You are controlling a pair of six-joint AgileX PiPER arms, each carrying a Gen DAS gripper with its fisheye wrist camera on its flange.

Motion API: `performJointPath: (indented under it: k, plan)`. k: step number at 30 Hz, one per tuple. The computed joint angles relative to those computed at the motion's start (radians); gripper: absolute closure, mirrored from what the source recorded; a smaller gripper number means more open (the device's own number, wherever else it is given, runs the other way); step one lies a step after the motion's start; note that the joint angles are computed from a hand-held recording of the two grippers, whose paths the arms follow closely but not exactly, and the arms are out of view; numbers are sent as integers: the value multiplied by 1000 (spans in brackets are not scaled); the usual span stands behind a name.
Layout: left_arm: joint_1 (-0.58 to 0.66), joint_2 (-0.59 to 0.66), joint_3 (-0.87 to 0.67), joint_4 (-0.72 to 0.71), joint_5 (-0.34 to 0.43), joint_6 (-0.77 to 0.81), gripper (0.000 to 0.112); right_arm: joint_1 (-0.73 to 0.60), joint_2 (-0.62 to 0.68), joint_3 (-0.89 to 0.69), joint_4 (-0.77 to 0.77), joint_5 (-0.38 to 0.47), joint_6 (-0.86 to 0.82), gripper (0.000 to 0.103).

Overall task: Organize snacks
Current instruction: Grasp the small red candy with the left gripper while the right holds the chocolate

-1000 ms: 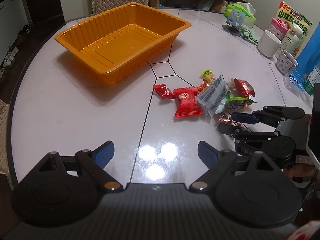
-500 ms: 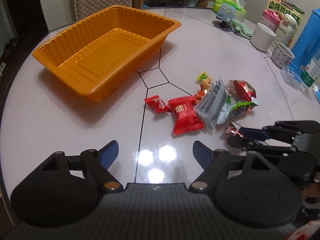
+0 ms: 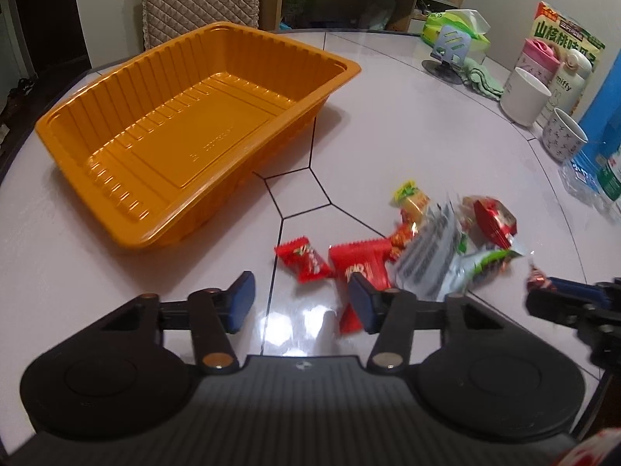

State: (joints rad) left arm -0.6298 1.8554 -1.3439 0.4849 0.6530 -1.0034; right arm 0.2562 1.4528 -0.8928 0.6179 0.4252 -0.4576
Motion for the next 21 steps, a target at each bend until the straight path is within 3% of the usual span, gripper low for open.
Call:
performJointPath:
  k: [10, 13, 16, 21]
  plan:
    - [35, 108, -102, -31, 9, 65, 79, -66, 20, -30, -53, 4, 81, 80]
    - [40, 114, -100, -33, -3, 76, 82, -71, 25, -32, -57, 6, 87, 80]
    - [34, 117, -99, -20, -5, 90, 92, -69, 27, -32, -64, 7, 94, 80]
    - [35, 97, -73, -33, -25, 109, 93, -57, 31, -39, -63, 10, 102, 80]
